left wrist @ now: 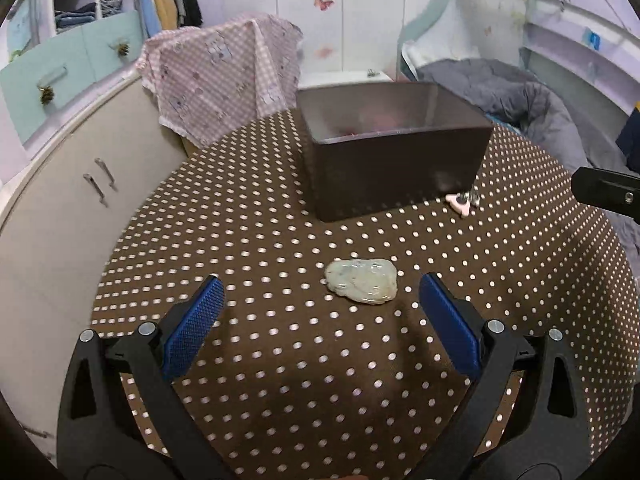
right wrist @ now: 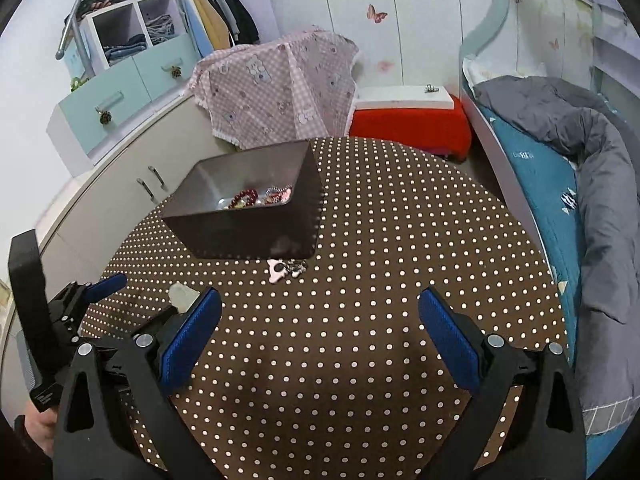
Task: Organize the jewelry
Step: 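Withdraw both tools from the box toward the jade pendant, then grasp the jade pendant with the left tool while the right tool grasps the pink heart charm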
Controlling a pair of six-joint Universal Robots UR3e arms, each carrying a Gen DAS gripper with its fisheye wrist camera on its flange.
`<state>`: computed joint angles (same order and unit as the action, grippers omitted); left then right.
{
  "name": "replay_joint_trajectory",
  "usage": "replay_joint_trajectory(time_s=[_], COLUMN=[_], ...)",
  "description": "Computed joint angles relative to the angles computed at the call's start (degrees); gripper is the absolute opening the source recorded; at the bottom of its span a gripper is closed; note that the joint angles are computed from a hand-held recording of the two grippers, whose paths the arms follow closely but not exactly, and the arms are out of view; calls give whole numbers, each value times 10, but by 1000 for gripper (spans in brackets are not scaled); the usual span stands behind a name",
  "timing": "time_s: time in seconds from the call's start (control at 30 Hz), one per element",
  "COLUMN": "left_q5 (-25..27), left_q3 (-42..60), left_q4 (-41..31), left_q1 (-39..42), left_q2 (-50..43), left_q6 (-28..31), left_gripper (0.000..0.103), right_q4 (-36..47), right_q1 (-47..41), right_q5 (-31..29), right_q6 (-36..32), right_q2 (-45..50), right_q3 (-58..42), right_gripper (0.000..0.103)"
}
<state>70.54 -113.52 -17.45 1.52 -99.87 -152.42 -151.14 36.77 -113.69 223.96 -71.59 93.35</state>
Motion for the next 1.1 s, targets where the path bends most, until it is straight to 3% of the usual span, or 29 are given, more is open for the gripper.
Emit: replay_joint_trajectory(time_s=[0.1, 0.13, 0.17, 0.33, 0.63, 0.7, 0.73, 0.8, 0.83, 0.87, 0.93, 1.0, 1.03, 1.1], left_q5=[15, 14, -1, -40, -56, -61, -63, -57, -53, -49, -48, -53, -58, -74], left_q3=[25, 37, 49, 62, 78, 80, 82, 84, 86, 88, 93, 94, 92, 93], left_q4=[-20, -37, -63, -93, -102, -105, -109, -107, -106, -104, -105, -108, -107, -118], left_q1=[-14, -15, -9, 9, 16, 18, 17, 11, 9, 6, 4, 8, 12, 22], left_q2=[-26, -31, -35, -36, -51, -54, -54, -56, -57, -60, -63, -62, -61, -60], left_q6=[-1, -2, 3, 17, 19, 22, 24, 28, 30, 30, 29, 28, 26, 26], left_gripper=[96, 89, 73, 42, 43, 46, 49, 52, 53, 54, 53, 49, 41, 41], right_q4=[0, -2, -2, -2, 34, 54, 61, 95, 119, 114, 103, 71, 60, 36], right_q1=[-6, -8, -10, -18, -40, -45, -47, -33, -26, -23, -22, -27, -27, -24], right_q5=[6, 7, 9, 19, 51, 53, 58, 22, 6, 7, 5, 21, 24, 29], right_q6=[0, -1, -3, -15, -76, -87, -91, -97, -100, -107, -105, -100, -97, -91], right_q2=[3, 4, 6, 32, 142, 170, 181, 208, 220, 221, 214, 193, 184, 159], right_q3=[2, 4, 5, -14, -140, -178, -192, -236, -261, -262, -247, -206, -189, -147], right_gripper=[95, 95, 95, 95, 95, 88, 77, 68, 60, 45, 29, 27, 27, 27])
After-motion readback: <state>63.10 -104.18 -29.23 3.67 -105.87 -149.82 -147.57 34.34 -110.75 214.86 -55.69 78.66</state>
